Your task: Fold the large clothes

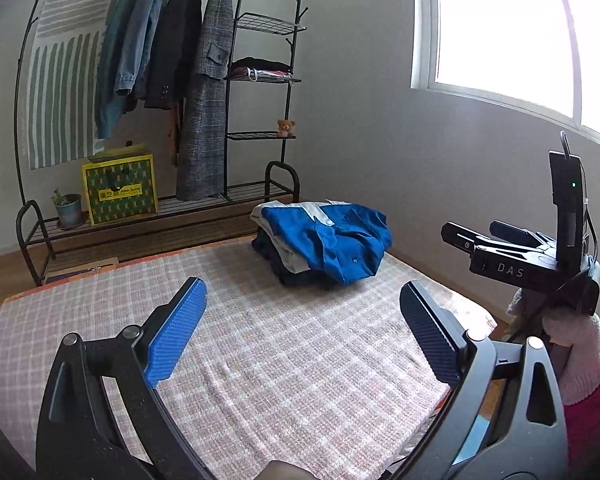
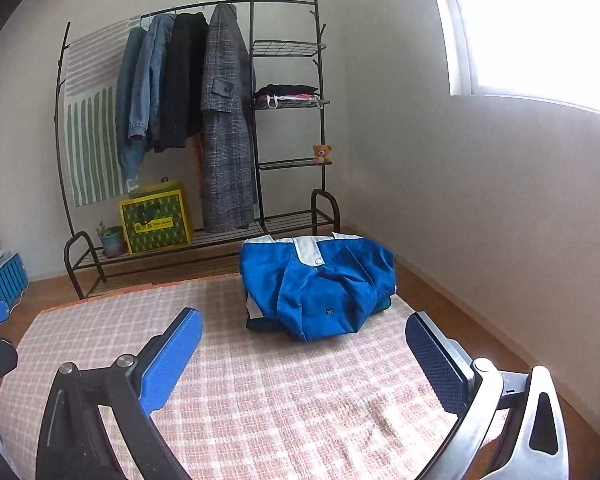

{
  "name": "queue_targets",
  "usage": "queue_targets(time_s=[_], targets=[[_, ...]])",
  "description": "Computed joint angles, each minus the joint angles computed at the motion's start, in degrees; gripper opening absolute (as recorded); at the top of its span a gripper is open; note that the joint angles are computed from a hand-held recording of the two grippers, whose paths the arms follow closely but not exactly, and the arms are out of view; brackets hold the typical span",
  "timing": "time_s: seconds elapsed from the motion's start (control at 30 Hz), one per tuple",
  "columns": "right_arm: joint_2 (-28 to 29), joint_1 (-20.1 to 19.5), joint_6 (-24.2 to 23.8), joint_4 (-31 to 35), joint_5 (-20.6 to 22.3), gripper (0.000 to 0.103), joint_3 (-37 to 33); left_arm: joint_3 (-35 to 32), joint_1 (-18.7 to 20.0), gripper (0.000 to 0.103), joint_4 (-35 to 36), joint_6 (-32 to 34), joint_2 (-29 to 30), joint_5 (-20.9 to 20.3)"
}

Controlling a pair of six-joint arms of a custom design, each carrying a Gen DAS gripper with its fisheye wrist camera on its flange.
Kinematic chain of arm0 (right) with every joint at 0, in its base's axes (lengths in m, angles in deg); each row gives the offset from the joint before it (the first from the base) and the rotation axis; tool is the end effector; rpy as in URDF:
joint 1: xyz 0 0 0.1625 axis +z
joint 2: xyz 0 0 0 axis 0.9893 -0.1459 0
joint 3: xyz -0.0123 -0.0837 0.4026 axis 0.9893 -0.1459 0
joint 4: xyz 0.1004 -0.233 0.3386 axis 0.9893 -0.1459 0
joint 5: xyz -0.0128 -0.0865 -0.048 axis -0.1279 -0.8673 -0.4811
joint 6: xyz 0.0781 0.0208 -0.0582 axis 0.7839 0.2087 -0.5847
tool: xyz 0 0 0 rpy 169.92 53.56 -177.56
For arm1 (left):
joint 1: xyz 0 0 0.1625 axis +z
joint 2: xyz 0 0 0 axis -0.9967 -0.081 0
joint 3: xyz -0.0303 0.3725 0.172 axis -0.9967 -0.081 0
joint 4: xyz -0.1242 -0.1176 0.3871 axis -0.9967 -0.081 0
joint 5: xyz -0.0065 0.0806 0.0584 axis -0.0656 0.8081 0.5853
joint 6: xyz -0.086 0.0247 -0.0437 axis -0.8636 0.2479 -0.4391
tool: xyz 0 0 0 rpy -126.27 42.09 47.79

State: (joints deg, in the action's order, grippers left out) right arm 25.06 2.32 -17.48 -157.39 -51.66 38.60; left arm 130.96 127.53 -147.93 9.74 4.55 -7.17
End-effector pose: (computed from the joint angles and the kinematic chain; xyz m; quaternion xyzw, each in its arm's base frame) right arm 0.0442 -0.7878 0.4965 0.2759 -0.7968 0.4701 0.2607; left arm -0.4877 -0.7247 0.1351 0.2390 0.8104 -0.4784 0.2395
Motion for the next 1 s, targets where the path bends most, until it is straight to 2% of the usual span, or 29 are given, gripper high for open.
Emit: queue_targets(time_s=[0.17, 0.43, 0.6, 1.0], targets=[[1.4, -0.7, 2.1, 2.5, -1.0, 0.103, -2.1, -1.5, 0.2, 0.102, 1.9, -1.5, 1.4, 1.5], [2.3, -0.8, 3.2, 1.1, -1.0, 0.103, -2.7, -2.0, -0.2, 0.103, -1.3, 1.0, 2.0, 3.2], [2.7, -0.7, 3.7, 0.9, -1.3, 0.103, -2.7, -3.0, -0.5, 0.103, -2.5, 1.6, 2.7, 6.1], [3.6, -1.0, 5.8, 0.6, -2.8, 0.103, -4.0, -1.7, -0.6, 0.103, -3.7, 2.6, 1.9, 6.3]])
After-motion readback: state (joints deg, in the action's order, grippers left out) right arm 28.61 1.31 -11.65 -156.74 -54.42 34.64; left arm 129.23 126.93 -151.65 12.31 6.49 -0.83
